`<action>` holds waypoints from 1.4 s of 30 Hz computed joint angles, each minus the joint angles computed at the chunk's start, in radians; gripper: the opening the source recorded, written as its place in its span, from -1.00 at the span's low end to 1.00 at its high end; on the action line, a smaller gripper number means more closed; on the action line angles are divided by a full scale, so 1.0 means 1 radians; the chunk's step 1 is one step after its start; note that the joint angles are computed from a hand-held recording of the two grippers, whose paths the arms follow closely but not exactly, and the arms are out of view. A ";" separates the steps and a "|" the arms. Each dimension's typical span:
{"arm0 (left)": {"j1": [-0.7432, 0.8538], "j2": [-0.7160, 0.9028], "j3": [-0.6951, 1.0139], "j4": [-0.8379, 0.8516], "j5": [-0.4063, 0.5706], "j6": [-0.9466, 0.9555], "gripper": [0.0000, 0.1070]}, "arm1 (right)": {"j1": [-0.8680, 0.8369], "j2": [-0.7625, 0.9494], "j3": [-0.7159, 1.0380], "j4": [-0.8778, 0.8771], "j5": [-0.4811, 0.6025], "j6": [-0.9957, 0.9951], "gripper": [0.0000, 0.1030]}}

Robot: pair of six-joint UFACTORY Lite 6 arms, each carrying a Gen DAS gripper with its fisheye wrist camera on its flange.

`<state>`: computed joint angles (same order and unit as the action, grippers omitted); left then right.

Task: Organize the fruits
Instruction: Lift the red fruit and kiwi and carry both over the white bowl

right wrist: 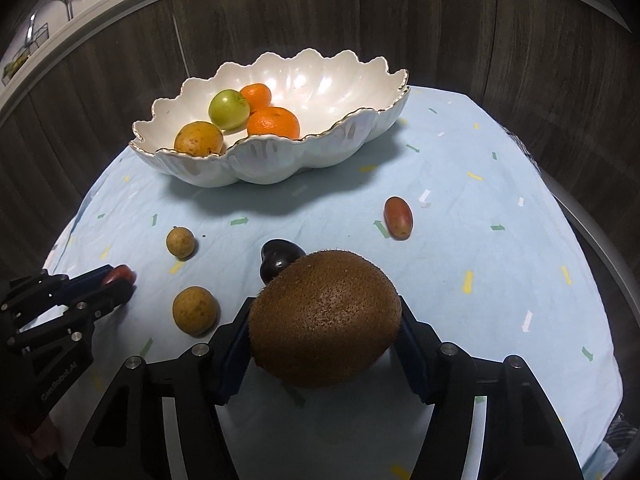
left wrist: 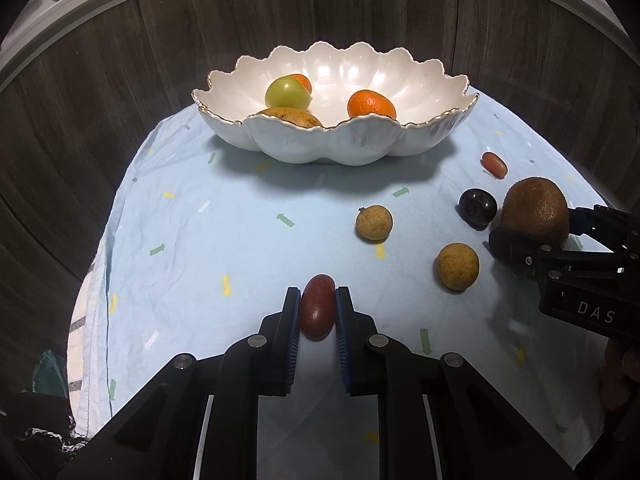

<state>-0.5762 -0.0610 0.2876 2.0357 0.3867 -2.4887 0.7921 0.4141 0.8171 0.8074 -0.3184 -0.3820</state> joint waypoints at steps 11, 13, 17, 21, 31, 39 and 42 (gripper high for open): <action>-0.024 -0.105 -0.030 -0.145 0.014 0.132 -0.67 | 0.025 -0.056 -0.030 0.102 -0.022 -0.099 0.25; -0.024 -0.130 -0.031 -0.188 0.010 0.176 -0.67 | 0.028 -0.071 -0.035 0.119 -0.023 -0.115 0.25; -0.027 -0.173 -0.028 -0.269 0.004 0.258 -0.67 | 0.030 -0.103 -0.043 0.140 -0.018 -0.136 0.25; -0.034 -0.214 -0.012 -0.377 -0.004 0.365 -0.67 | 0.024 -0.141 -0.049 0.164 -0.012 -0.166 0.24; -0.029 -0.245 0.060 -0.544 -0.013 0.554 -0.67 | -0.018 -0.221 -0.019 0.261 0.030 -0.314 0.25; 0.032 -0.212 0.175 -0.652 -0.049 0.714 -0.67 | -0.072 -0.232 0.057 0.351 0.092 -0.480 0.24; 0.070 -0.187 0.233 -0.704 -0.076 0.804 -0.67 | -0.095 -0.225 0.115 0.442 0.111 -0.609 0.24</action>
<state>-0.5063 -0.2480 0.5204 1.3321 0.3108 -1.6848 0.6970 0.1887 0.9324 1.2493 -0.2078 -0.9912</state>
